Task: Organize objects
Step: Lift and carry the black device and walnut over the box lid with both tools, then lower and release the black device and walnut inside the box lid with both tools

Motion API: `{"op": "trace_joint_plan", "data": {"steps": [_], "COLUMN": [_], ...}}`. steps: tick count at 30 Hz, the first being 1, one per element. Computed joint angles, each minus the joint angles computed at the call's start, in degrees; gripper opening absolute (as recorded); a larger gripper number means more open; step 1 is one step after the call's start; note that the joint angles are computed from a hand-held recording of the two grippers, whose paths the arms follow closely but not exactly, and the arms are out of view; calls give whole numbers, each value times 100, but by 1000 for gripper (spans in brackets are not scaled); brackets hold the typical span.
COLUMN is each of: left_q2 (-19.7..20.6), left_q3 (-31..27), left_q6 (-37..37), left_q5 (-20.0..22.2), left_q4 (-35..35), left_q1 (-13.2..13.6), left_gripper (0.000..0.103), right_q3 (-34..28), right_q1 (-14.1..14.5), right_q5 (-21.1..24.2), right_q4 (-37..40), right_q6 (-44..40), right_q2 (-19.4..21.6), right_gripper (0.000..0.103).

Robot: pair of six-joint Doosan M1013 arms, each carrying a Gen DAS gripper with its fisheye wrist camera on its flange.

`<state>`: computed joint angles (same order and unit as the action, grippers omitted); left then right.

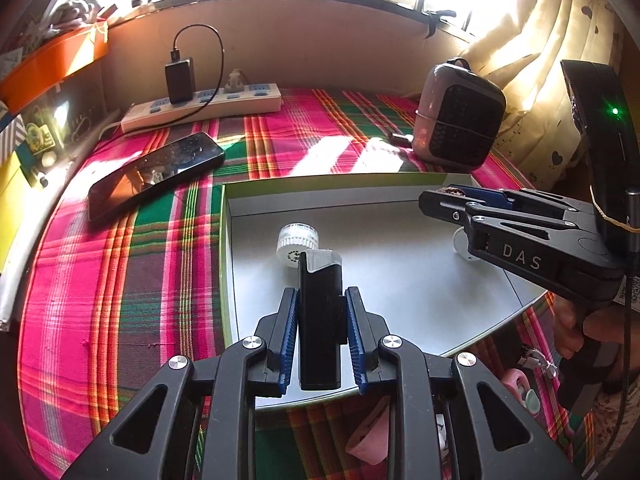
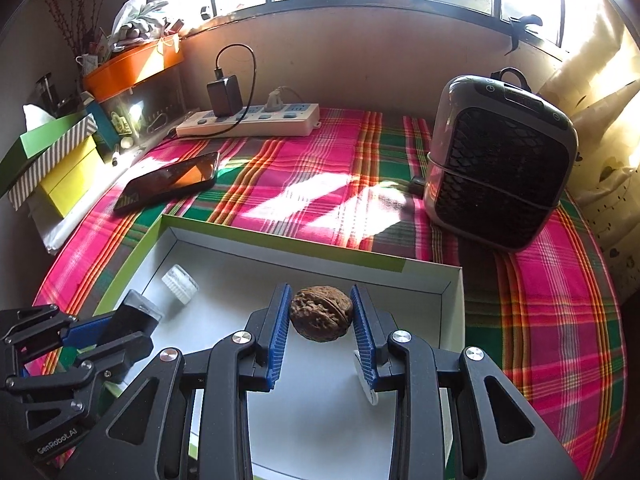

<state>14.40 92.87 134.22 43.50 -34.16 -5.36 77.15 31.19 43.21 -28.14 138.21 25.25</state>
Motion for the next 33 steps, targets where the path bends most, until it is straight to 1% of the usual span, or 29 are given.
{"op": "trace_joint_plan", "data": {"steps": [6,15,23,33], "left_q2": [35,114,123,137], "left_q3": [-18,-57,-56,-63], "left_q6": [-17,-149,-73,-76], "left_q5": [-24,50,14,36], "left_q4": [65,219,241,249], "left_q1": [-27,-62,-76,-85], "left_gripper": [21,21,21,22], "right_q3": [-163,-319,-370,-489], "right_q1": [-29,-41,-52,-63], "right_q5": [150,355,439,679], "right_q4": [172,199,210,317], "right_q6": [-160,-196,-187,-310], "right_q2": [130,259,311,388], "right_gripper": [32,32,32,32]}}
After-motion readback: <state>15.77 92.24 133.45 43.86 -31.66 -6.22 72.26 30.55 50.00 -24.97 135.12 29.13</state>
